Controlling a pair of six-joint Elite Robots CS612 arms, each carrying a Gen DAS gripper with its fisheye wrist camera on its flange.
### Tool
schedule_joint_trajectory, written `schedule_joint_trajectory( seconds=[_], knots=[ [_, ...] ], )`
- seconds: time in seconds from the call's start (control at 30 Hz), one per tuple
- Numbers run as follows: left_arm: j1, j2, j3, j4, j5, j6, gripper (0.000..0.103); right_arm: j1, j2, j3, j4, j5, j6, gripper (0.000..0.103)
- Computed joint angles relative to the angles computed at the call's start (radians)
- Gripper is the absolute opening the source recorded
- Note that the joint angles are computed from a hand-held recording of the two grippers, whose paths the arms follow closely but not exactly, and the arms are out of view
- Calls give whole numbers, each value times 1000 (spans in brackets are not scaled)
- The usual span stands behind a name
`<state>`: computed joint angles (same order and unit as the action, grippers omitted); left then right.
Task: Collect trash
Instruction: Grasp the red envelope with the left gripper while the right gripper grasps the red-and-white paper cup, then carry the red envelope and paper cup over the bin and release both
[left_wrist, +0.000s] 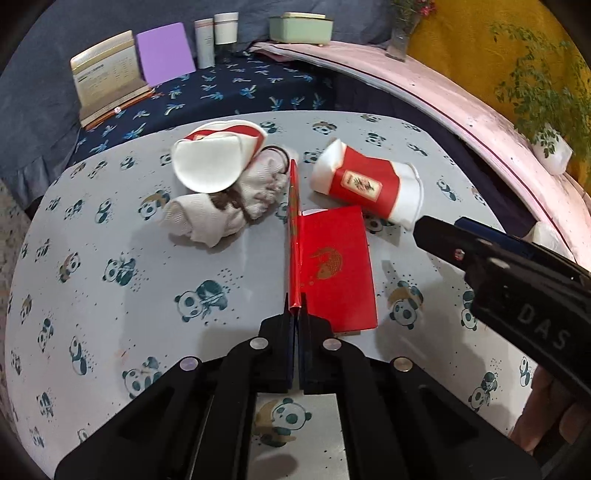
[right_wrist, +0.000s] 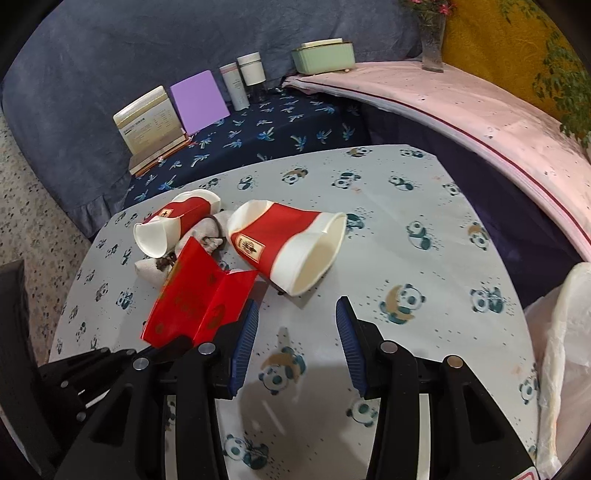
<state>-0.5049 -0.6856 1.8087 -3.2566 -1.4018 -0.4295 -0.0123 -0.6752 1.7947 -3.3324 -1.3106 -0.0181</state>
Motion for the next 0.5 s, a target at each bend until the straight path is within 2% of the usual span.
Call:
schedule_joint_trajectory(
  seconds=[0.3, 0.4, 0.47, 0.5],
  knots=[
    [14, -9, 2, 40, -6, -71, 1, 17, 35, -67, 67, 10, -29, 41],
    [14, -9, 2, 39, -8, -74, 1, 17, 43, -82, 86, 34, -29, 30],
    [14, -10, 3, 38, -11, -79, 1, 16, 46, -87, 96, 54, -28, 15],
    [15, -10, 3, 37, -12, -81, 1, 16, 46, -88, 97, 61, -29, 12]
  ],
)
